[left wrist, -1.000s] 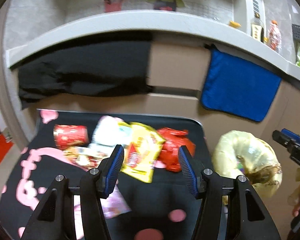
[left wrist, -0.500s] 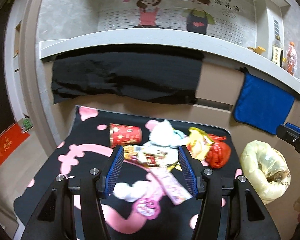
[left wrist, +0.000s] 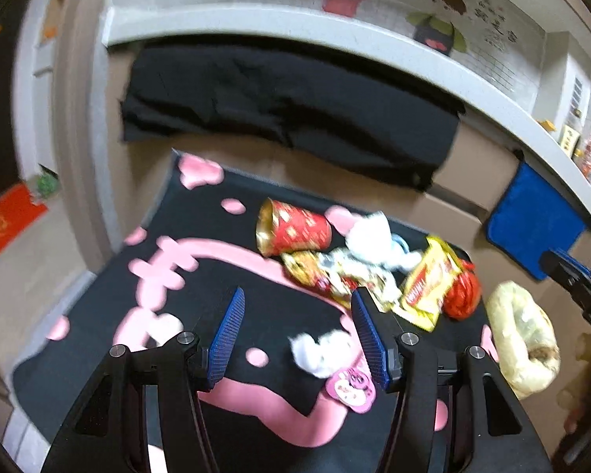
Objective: Collect trash
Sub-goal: 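Grasp the white tissue with the left tool while the right tool grasps a yellow snack bag, then lift the white tissue with the left tool while the right tool lifts the yellow bag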
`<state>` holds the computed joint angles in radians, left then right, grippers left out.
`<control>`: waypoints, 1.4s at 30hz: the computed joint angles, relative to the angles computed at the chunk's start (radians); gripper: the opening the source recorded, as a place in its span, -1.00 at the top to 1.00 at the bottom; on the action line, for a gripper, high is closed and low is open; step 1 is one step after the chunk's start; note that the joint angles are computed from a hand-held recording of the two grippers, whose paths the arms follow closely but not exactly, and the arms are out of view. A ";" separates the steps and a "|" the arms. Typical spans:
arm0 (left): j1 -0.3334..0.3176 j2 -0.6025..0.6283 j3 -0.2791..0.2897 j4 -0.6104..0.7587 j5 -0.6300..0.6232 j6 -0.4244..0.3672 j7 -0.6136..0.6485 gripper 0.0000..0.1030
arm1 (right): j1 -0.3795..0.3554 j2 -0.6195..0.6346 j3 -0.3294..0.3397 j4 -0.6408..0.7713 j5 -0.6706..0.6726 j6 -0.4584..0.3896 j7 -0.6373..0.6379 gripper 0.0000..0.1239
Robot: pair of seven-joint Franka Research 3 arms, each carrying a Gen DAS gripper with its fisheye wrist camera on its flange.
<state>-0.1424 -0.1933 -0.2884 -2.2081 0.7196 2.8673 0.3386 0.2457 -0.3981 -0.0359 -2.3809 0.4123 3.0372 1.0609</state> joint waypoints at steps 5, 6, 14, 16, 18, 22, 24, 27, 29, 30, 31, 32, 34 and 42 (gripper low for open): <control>-0.077 0.111 0.058 0.008 -0.217 0.098 0.271 -0.11 | -0.024 0.030 -0.001 -0.002 -0.010 0.002 0.009 0.28; -0.082 0.139 0.057 0.022 -0.233 0.102 0.307 -0.11 | -0.028 0.034 -0.005 -0.004 -0.010 0.004 0.009 0.28; -0.098 0.270 0.070 0.120 -0.226 0.038 0.288 -0.11 | -0.031 0.066 -0.058 -0.018 0.038 -0.007 -0.032 0.28; -0.105 0.293 0.076 0.145 -0.234 -0.002 0.272 -0.11 | -0.040 0.080 -0.057 -0.015 0.048 -0.014 -0.030 0.28; -0.101 0.307 0.073 0.147 -0.286 0.011 0.291 -0.11 | -0.042 0.096 -0.058 -0.008 0.059 -0.030 -0.034 0.28; -0.106 0.285 0.082 0.120 -0.300 0.048 0.268 0.47 | -0.043 0.117 -0.046 -0.010 0.070 -0.035 -0.051 0.28; -0.102 0.267 0.081 0.105 -0.312 0.061 0.277 0.61 | -0.027 0.131 -0.050 -0.004 0.091 -0.034 -0.073 0.27; -0.095 0.232 0.083 0.079 -0.324 0.089 0.271 0.68 | 0.003 0.172 -0.058 0.025 0.142 -0.027 -0.112 0.27; -0.089 0.207 0.090 0.067 -0.264 0.101 0.212 0.71 | 0.022 0.210 -0.064 0.056 0.194 -0.026 -0.143 0.27; -0.084 0.195 0.092 0.063 -0.217 0.105 0.174 0.71 | 0.032 0.237 -0.068 0.081 0.233 -0.034 -0.164 0.27; -0.076 0.182 0.093 0.063 -0.141 0.106 0.115 0.72 | 0.030 0.266 -0.063 0.108 0.262 -0.048 -0.171 0.27; -0.067 0.172 0.090 0.063 -0.083 0.106 0.074 0.73 | 0.023 0.291 -0.055 0.133 0.284 -0.063 -0.173 0.28; -0.052 0.157 0.085 0.059 -0.029 0.109 0.049 0.73 | -0.001 0.356 -0.028 0.191 0.283 -0.084 -0.129 0.28; -0.074 0.141 0.118 -0.019 -0.426 0.214 0.416 0.71 | -0.063 0.537 0.034 0.352 0.089 -0.066 0.106 0.28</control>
